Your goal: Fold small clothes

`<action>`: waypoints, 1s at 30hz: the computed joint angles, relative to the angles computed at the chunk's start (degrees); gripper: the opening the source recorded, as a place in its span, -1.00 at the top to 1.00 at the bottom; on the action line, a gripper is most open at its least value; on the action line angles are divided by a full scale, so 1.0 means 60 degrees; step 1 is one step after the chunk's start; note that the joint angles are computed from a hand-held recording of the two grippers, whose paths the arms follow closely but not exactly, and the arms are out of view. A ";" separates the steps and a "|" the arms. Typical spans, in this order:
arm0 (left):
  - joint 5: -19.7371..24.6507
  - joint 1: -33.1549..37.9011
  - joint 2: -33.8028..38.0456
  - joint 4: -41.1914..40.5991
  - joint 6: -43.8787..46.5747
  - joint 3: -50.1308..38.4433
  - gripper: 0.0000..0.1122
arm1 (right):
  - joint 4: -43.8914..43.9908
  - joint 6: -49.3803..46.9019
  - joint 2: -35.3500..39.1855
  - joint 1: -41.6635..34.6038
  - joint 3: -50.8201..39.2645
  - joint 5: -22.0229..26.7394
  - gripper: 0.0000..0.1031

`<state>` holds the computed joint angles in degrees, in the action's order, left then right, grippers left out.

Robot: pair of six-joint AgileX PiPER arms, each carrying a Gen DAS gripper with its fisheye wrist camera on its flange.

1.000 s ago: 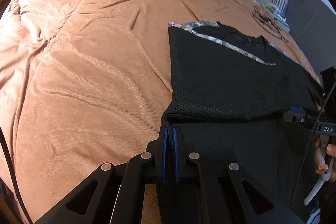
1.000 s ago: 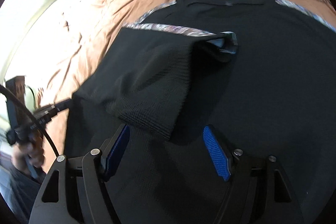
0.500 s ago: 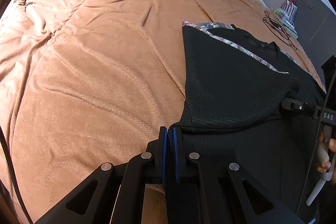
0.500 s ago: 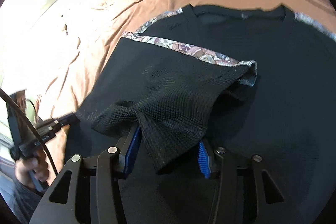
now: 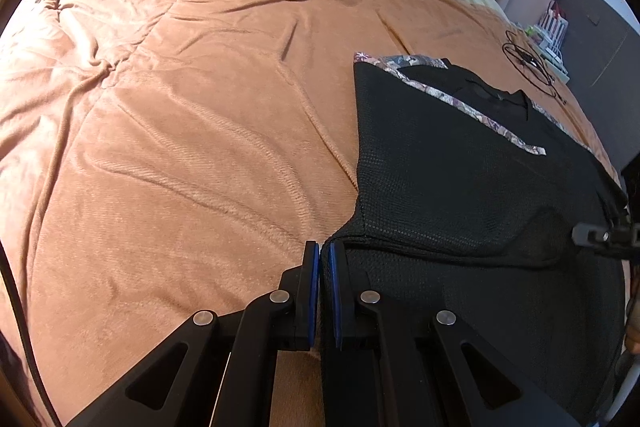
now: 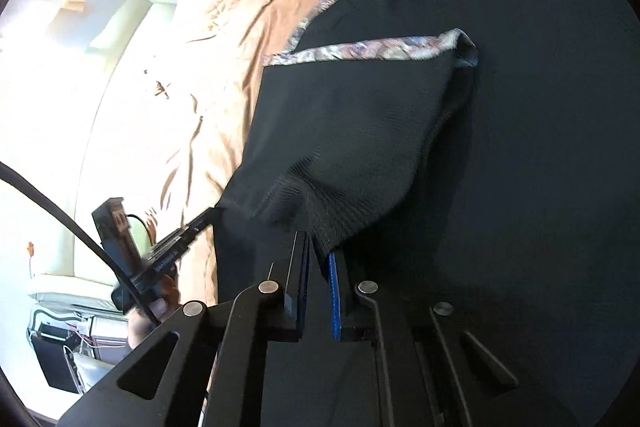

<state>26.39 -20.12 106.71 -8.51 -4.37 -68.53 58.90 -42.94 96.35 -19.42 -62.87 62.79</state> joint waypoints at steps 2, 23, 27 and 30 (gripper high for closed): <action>0.0260 -0.0092 -0.0113 0.0536 -0.0481 -0.0068 0.90 | -0.1145 0.0623 -0.0432 0.0135 0.0200 -0.0962 0.88; -0.0179 -0.1052 0.1064 0.0160 -0.0558 -0.1023 0.90 | -0.0905 -0.0361 -0.0735 0.2435 0.1366 -0.4122 0.34; 0.0060 -0.1033 0.1207 0.0329 -0.0479 -0.1044 0.90 | -0.1769 -0.0046 -0.1307 0.2618 0.1678 -0.3878 0.34; 0.0292 -0.1031 0.1062 0.0421 -0.0625 -0.1035 0.90 | -0.2665 0.0571 -0.1693 0.2562 0.1590 -0.3756 0.34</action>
